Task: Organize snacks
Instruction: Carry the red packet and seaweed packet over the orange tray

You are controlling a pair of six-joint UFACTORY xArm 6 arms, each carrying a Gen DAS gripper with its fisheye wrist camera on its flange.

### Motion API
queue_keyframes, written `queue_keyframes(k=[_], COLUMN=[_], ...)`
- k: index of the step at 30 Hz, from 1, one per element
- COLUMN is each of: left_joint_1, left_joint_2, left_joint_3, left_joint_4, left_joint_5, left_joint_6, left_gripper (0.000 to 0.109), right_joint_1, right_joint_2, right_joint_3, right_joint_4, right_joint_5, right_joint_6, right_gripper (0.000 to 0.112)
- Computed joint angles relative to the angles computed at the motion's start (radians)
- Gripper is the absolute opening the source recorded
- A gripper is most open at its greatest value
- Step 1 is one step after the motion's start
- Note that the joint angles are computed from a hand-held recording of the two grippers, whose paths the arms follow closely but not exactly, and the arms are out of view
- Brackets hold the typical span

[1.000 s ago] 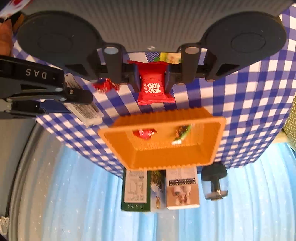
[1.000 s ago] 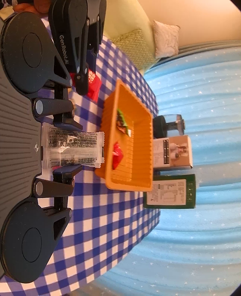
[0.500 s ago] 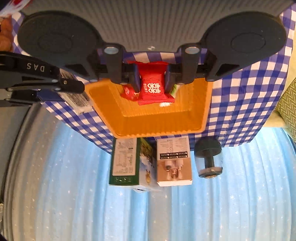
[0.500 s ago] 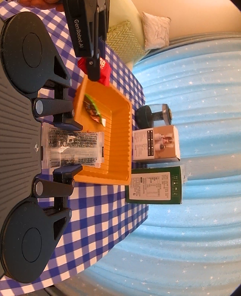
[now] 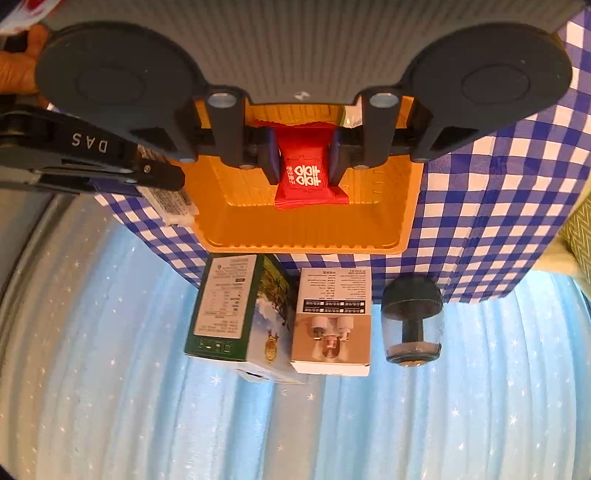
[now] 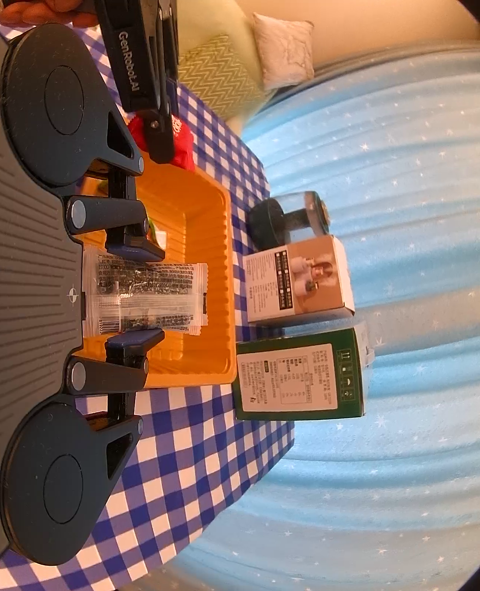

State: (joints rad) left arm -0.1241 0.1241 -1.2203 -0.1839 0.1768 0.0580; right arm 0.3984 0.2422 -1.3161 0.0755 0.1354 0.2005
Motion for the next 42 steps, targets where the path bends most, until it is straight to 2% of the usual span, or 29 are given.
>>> queue_keyframes(k=[5,9,21,23,29,42], left_joint_1=[0.012,0.016,-0.007,-0.004,0.017,0.028], left_joint_2=[0.055,0.091,0.141,0.140,0.129,0.118], left_joint_3=[-0.058,-0.084,-0.121,-0.121,-0.114,-0.102], left_joint_4=[-0.023,0.048,-0.089,-0.085,-0.016,-0.001], left_joint_5=[0.017,0.008,-0.008,-0.004,-0.003,0.000], left_joint_6=[-0.006,-0.062,0.077,0.058,-0.020,-0.032], left_gripper=[0.024,0.024,0.025,0.037,0.037,0.038], right_joint_1=[-0.006,-0.008,-0.013,-0.014,-0.014,0.007], right_joint_2=[0.077,0.121,0.150,0.147,0.145,0.158], right_joint_3=[-0.089,-0.138,-0.164,-0.160,-0.159,-0.179], right_joint_4=[0.049,0.065,0.066,0.058,0.065,0.195], right_joint_5=[0.011,0.026,0.057,0.058,0.055,0.041], right_joint_6=[-0.030,-0.029,-0.008,0.001,0.005,-0.116], right_gripper=[0.039,0.039,0.039,0.039,0.039,0.039])
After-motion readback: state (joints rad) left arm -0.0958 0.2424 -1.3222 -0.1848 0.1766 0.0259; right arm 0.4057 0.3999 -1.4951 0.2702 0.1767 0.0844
